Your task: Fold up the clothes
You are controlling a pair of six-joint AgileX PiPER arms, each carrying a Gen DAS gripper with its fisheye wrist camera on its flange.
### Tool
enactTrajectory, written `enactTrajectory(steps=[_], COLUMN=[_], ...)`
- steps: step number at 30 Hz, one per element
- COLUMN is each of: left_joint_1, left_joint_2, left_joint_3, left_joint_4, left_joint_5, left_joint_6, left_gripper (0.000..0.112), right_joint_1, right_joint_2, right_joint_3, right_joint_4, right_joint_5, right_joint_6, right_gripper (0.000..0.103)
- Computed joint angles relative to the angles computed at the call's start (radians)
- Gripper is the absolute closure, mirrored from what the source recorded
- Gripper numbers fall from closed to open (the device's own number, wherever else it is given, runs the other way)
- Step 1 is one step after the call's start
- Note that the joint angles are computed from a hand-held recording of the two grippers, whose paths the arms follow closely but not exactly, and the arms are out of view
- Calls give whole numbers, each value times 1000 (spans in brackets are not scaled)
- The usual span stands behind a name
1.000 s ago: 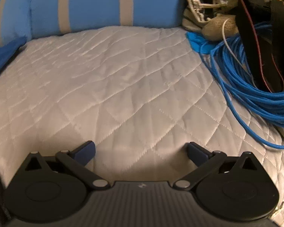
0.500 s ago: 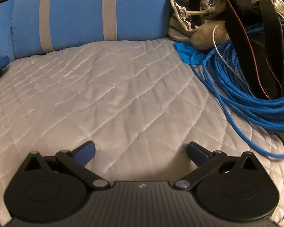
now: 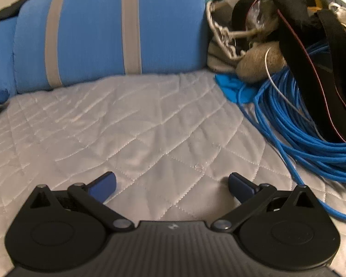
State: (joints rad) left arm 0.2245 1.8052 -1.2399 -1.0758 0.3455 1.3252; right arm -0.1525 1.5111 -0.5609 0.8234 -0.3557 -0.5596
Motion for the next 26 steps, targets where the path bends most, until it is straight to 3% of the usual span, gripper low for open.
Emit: enactTrajectory(steps=[3, 26], left_joint_1=[-4, 10], left_joint_2=[-6, -1], left_joint_3=[17, 29], left_joint_4=[-53, -151], left_joint_5=[-17, 0], left_joint_6=[57, 147], left_gripper=[9, 9], right_joint_1=[-15, 11], right_joint_2=[-1, 6], right_joint_3=[37, 47], right_joint_4=[-173, -131], right_joint_5=[-44, -86], right_joint_6=[183, 147], right_gripper=[1, 1])
